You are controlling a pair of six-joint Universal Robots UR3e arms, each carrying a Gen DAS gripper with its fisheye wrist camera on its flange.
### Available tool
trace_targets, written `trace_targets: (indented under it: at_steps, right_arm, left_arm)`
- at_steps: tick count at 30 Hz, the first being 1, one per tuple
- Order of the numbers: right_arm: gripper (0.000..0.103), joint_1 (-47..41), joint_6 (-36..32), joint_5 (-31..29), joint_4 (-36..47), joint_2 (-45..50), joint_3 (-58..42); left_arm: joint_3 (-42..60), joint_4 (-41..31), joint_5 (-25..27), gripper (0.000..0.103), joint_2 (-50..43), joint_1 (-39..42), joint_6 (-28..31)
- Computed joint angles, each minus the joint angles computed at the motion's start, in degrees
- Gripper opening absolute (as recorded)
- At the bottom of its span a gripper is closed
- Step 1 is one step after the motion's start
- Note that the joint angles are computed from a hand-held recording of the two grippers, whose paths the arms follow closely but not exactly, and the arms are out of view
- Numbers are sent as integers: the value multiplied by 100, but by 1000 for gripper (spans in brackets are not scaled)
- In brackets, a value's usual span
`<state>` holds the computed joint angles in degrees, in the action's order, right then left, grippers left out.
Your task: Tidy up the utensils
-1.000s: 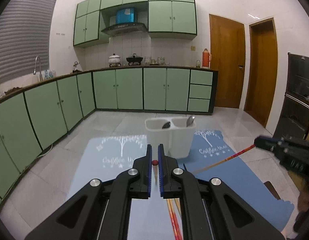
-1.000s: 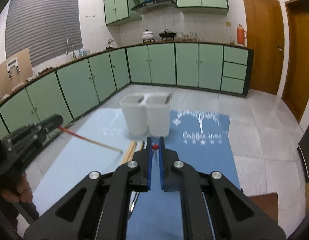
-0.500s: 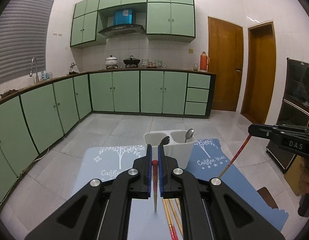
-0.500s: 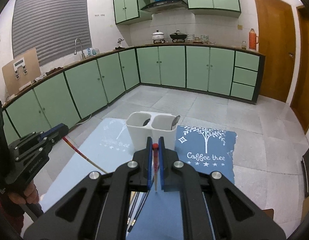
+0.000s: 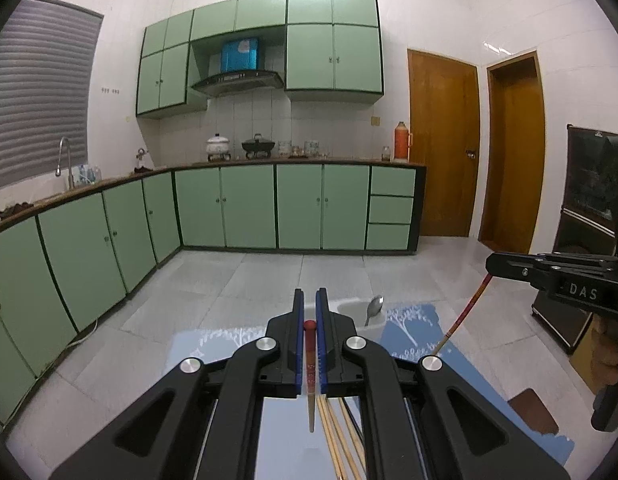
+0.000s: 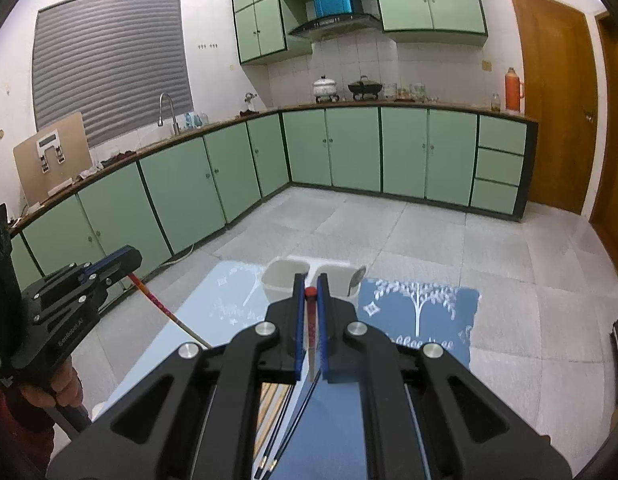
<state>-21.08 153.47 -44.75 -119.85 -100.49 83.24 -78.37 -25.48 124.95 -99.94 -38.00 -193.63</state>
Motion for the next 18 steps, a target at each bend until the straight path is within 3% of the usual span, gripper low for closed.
trace_targets:
  at_steps: [10, 18]
  right_arm:
    - [5, 206, 515, -11, -160, 1150, -1717]
    - [5, 683, 973, -446, -75, 2675, -3770]
  left_arm:
    - [1862, -167, 15, 6, -784, 135, 670]
    - [4517, -886, -348, 6, -2209, 593, 1031]
